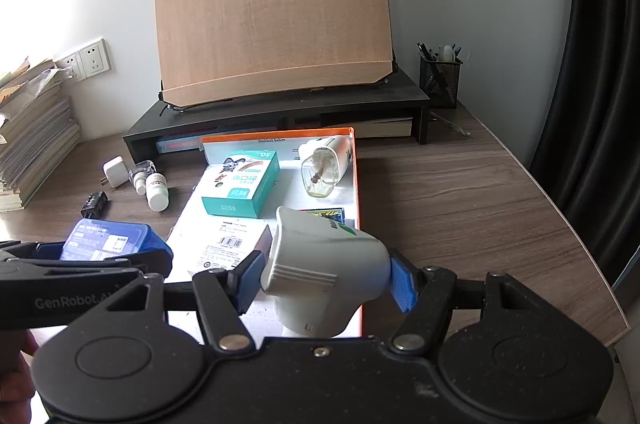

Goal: Organize rigid objects
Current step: 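Carry the blue box and white plug adapter over the orange-rimmed box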

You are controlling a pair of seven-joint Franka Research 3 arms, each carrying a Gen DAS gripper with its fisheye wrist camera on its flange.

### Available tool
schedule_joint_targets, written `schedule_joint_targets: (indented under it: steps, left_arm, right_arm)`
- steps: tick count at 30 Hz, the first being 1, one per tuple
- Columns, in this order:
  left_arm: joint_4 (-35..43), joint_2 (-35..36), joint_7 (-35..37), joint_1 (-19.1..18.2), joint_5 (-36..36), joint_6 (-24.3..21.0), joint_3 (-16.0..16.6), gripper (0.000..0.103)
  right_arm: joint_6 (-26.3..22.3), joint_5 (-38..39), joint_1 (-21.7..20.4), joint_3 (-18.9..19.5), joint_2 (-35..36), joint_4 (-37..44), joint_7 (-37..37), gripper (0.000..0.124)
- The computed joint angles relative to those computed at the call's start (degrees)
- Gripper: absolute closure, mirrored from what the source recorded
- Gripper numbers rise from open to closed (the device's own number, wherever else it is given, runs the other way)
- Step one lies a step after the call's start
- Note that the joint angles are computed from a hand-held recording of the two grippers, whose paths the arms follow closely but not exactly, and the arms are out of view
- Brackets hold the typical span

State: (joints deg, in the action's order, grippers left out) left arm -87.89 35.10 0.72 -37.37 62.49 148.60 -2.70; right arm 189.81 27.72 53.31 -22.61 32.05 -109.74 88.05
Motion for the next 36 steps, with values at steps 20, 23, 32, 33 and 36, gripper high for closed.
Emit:
schedule_joint_targets:
  steps: [20, 23, 32, 33, 36]
  left_arm:
    - [-0.3, 0.2, 0.7, 0.1, -0.9, 1.5, 0.1, 0.01]
    - [-0.4, 0.2, 0.9, 0.3, -1.1, 1.7, 0.1, 0.01]
    - [-0.6, 0.2, 1.4, 0.4, -1.5, 2.2, 0.2, 0.01]
    - [-0.6, 0.2, 1.6, 0.4, -1.6, 2.3, 0.1, 0.01]
    - [-0.7, 0.2, 1.8, 0.5, -1.6, 2.5, 0.2, 0.01]
  right_arm:
    - [-1.2, -1.0, 3.4, -3.7, 0.3, -0.8, 2.9, 0.046]
    - [-1.2, -1.2, 3.6, -4.0, 0.2, -1.0, 3.3, 0.046]
    - [-1.7, -2.0, 4.3, -4.9, 0.5, -0.8, 4.6, 0.046]
    - [-1.7, -2.1, 4.3, -4.9, 0.6, -0.8, 4.7, 0.046]
    - [-1.7, -2.4, 4.7, -5.3, 0.6, -1.0, 5.0, 0.046]
